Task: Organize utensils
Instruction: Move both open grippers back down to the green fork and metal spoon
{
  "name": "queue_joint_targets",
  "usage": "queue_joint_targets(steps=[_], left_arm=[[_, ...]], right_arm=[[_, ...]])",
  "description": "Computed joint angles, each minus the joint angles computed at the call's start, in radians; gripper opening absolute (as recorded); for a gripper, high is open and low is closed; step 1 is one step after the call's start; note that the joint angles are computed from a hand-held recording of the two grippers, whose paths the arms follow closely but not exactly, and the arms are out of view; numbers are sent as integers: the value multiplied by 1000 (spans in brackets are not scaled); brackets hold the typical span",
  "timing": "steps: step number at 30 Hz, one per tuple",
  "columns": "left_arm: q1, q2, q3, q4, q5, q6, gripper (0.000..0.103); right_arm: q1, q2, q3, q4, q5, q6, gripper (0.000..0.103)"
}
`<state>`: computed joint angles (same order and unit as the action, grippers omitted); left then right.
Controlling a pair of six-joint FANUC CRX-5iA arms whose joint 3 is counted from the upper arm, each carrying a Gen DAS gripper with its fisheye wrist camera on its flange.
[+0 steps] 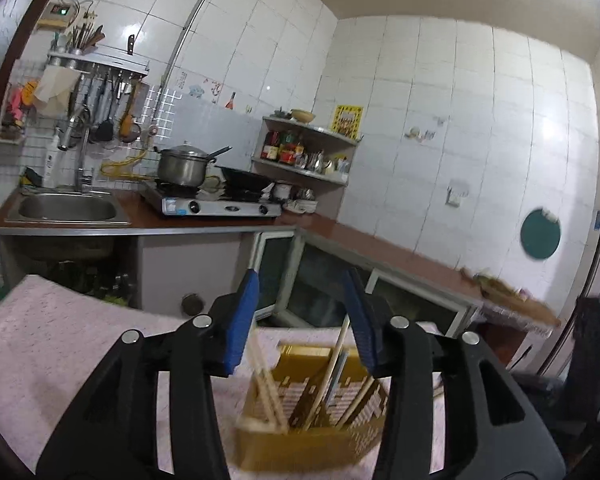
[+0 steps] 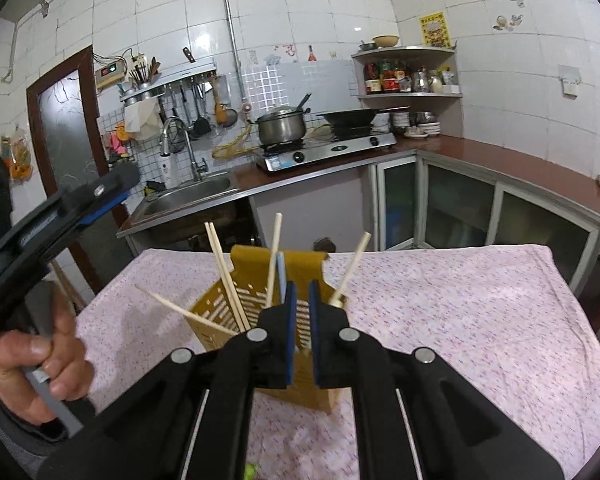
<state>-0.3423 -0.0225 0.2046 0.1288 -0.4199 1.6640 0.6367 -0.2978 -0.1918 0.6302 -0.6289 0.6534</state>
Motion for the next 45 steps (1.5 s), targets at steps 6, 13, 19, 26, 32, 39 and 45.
queue_joint_targets(steps=[6,13,19,26,32,39,45], left_arm=[[-42,-98,-49,-198,-163,139,49],[-112,-171,-117,-339,-392,282,56],[-107,-235,-235,-293,-513,279,59],[-106,-228,-270,-230,-555,246,63],[-91,-198,-257,-206,-575,245,65],[-92,-157,-236,-192,-573,233,67],[-95,-125,-210,-189,-583,230,67]], right_arm=[[59,-80,-107,137,-106,-162,40],[179,-191,-241,134,-239,-254,40],[290,-246,-327,52,-323,-292,39],[321,-209,-331,5,-333,-298,39],[325,-148,-301,-55,-325,-254,39],[305,-105,-265,-120,-303,-195,37],[313,-75,-260,-85,-330,-178,14]])
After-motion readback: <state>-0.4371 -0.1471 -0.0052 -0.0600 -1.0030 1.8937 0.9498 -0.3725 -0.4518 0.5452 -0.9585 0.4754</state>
